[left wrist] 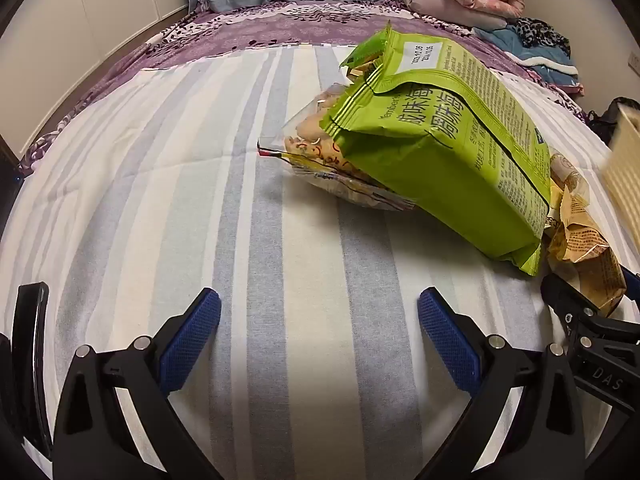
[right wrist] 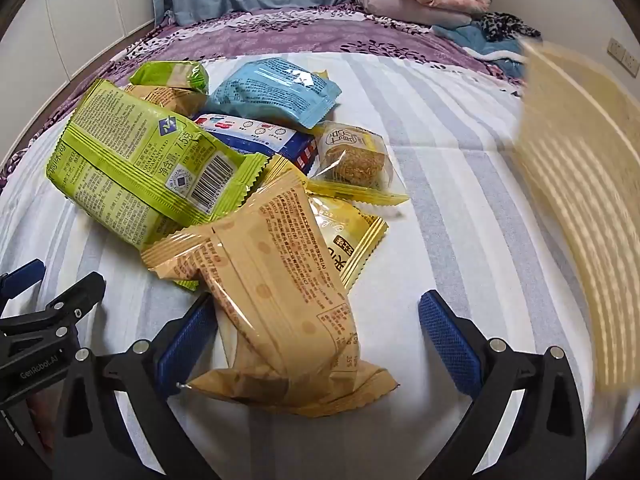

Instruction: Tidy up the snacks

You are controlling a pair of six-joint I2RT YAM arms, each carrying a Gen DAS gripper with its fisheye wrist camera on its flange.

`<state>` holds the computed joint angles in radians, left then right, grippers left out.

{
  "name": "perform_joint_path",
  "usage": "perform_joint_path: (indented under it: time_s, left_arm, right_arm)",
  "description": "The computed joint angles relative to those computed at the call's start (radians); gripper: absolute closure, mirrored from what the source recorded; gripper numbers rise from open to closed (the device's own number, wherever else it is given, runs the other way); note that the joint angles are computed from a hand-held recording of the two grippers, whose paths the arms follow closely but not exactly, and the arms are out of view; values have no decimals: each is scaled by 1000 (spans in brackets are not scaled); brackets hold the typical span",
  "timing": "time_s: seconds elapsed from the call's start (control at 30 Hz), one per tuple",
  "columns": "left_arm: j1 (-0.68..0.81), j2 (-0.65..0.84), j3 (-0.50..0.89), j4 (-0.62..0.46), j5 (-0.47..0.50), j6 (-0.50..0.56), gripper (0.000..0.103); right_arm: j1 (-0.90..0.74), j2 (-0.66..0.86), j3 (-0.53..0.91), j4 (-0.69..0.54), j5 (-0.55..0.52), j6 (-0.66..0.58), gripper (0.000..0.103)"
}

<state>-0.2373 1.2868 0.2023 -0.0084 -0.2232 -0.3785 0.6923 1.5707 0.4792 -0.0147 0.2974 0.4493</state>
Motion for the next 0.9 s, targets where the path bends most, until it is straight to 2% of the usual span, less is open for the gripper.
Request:
perform_joint_path:
  time_s: [0.27, 0.43, 0.53, 0.9]
  left_arm:
    - [23, 9, -7, 22, 20, 16, 2]
    - [38, -34, -26, 2, 25, 31, 2]
    - [11, -26, 11, -34, 13, 6, 2]
    - [5, -28, 13, -38, 12, -1, 2]
  right_arm:
    - [-3, -4, 4, -11, -2, -5, 5]
    - [-1, 3, 14, -23, 0, 0, 5]
    - [-1, 3, 14, -21, 0, -1, 5]
    - [-5, 3, 13, -18, -1, -5, 5]
